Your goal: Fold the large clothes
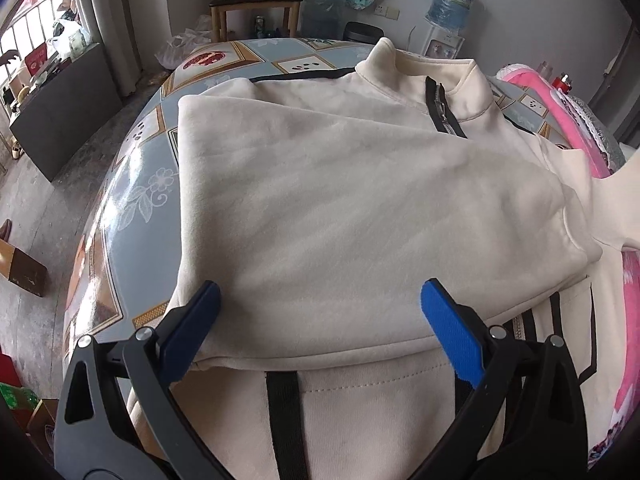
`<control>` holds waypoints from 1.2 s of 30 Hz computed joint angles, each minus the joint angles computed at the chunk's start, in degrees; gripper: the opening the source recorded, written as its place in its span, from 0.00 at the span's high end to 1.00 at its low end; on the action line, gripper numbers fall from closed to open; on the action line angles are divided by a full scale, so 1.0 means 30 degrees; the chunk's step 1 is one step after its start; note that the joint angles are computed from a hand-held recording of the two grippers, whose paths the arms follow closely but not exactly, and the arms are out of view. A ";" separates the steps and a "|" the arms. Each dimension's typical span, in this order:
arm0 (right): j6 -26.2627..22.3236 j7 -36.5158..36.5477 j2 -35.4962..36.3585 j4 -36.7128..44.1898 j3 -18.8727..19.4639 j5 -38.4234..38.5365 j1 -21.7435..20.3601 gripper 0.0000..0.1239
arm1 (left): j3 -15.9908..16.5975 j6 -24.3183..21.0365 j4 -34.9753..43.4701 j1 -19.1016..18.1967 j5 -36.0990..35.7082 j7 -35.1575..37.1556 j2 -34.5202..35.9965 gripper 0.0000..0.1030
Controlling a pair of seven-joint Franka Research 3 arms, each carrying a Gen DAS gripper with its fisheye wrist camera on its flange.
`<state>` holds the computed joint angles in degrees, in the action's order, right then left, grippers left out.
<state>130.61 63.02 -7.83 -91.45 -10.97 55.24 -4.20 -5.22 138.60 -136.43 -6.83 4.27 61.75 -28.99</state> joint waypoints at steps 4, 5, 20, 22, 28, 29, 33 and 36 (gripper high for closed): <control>0.0222 -0.0270 -0.0348 -0.0736 0.1522 -0.0348 0.1577 0.92 | 0.0197 0.0128 -0.0479 -0.0173 -0.0210 0.0417 -0.0559 0.06; 0.0331 -0.0260 -0.0386 -0.0996 0.1796 -0.0470 0.1972 0.92 | 0.0223 0.0166 -0.0558 -0.0199 -0.0253 0.0489 -0.0646 0.06; -0.2055 0.3119 -0.0577 -0.6929 0.4450 -0.6837 0.6134 0.62 | 0.1318 0.1461 -0.2662 -0.0494 -0.1139 0.2069 -0.3547 0.06; -0.1441 0.2739 -0.1454 -0.7695 0.4219 -0.6557 0.6088 0.58 | 0.1552 0.1728 -0.2701 -0.0622 -0.1379 0.2372 -0.3798 0.06; -0.0301 0.1242 -0.4949 -1.1510 0.3302 -0.7115 0.5093 0.58 | 0.2046 0.2090 -0.1664 -0.1026 -0.2498 0.2963 -0.2898 0.25; -0.0002 0.1216 -0.5774 -1.2438 0.3249 -0.7575 0.4820 0.58 | 0.2282 0.1879 -0.1240 -0.1193 -0.3020 0.2962 -0.2368 0.32; 0.0784 0.1629 -0.7648 -1.4800 0.3020 -0.8393 0.4181 0.58 | 0.2983 0.1486 0.0111 -0.1754 -0.5241 0.3709 -0.0399 0.45; 0.1072 0.2015 -0.8737 -1.6107 0.2711 -0.8651 0.3781 0.58 | 0.3037 0.0801 0.1189 -0.1526 -0.6565 0.4169 0.1143 0.47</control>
<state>133.82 69.07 -34.04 -139.77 -2.84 29.28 7.14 3.89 141.00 -132.86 -11.41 -15.42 74.26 -25.56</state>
